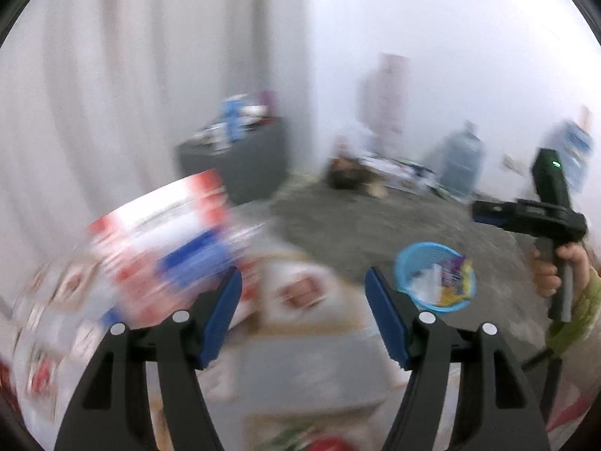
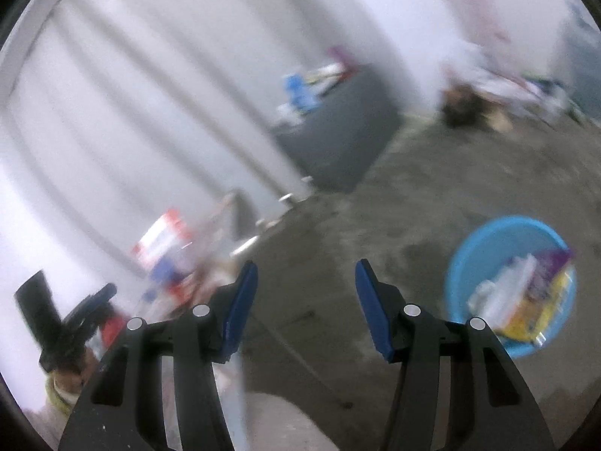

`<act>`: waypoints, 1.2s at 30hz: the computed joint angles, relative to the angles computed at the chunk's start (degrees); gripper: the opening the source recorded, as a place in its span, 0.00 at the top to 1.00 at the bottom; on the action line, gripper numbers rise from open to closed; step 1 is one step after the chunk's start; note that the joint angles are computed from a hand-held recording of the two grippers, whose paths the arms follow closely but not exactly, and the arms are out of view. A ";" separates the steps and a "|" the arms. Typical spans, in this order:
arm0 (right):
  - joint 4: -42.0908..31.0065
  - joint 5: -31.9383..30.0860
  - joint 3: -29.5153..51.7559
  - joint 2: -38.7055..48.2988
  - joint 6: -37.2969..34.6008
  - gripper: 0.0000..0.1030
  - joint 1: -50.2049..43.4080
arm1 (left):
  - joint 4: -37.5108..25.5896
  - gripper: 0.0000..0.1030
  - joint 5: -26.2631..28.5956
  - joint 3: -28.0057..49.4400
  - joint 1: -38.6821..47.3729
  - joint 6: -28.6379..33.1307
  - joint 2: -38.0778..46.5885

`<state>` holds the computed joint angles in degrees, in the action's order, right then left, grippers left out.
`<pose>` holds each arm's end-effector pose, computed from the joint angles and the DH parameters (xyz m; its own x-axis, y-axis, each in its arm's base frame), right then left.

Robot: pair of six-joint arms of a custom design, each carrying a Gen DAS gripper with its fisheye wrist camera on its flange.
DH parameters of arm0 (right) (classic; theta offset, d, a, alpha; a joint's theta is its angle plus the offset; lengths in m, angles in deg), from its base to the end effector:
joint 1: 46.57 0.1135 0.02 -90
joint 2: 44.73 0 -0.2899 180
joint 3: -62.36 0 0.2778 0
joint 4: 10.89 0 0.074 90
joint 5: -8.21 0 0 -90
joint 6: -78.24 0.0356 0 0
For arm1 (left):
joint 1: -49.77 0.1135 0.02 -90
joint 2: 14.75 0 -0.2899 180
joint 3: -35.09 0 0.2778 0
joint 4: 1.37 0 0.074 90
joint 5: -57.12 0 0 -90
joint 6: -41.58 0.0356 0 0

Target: Collect trash

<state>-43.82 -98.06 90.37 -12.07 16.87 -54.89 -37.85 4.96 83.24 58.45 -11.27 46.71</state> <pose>0.1385 -0.0102 0.1815 -0.5684 0.5480 -0.6137 0.2182 0.8196 0.5297 0.2186 0.0113 0.2262 -0.4373 0.4157 -0.7975 0.6730 0.7395 0.0165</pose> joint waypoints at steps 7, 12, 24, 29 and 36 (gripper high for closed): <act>13.39 10.20 13.20 28.14 -3.93 0.48 23.34 | -4.01 0.36 10.18 5.81 23.92 6.22 10.99; 16.94 4.94 23.52 43.02 -2.00 0.39 23.72 | -4.29 0.36 14.65 11.21 27.98 3.78 20.40; 22.83 -5.86 39.79 70.31 14.97 0.38 17.03 | 0.26 0.41 11.69 28.58 20.13 -14.20 43.80; 28.32 -9.66 39.83 74.31 20.25 0.42 16.74 | -2.56 0.53 10.16 32.47 17.71 -15.52 49.24; 27.96 -10.59 38.80 73.07 20.44 0.50 17.16 | -3.30 0.64 14.19 33.83 18.38 -18.51 51.41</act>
<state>-15.86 -108.65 129.17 60.99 37.30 -37.73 -41.15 19.15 117.07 76.82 -29.78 98.12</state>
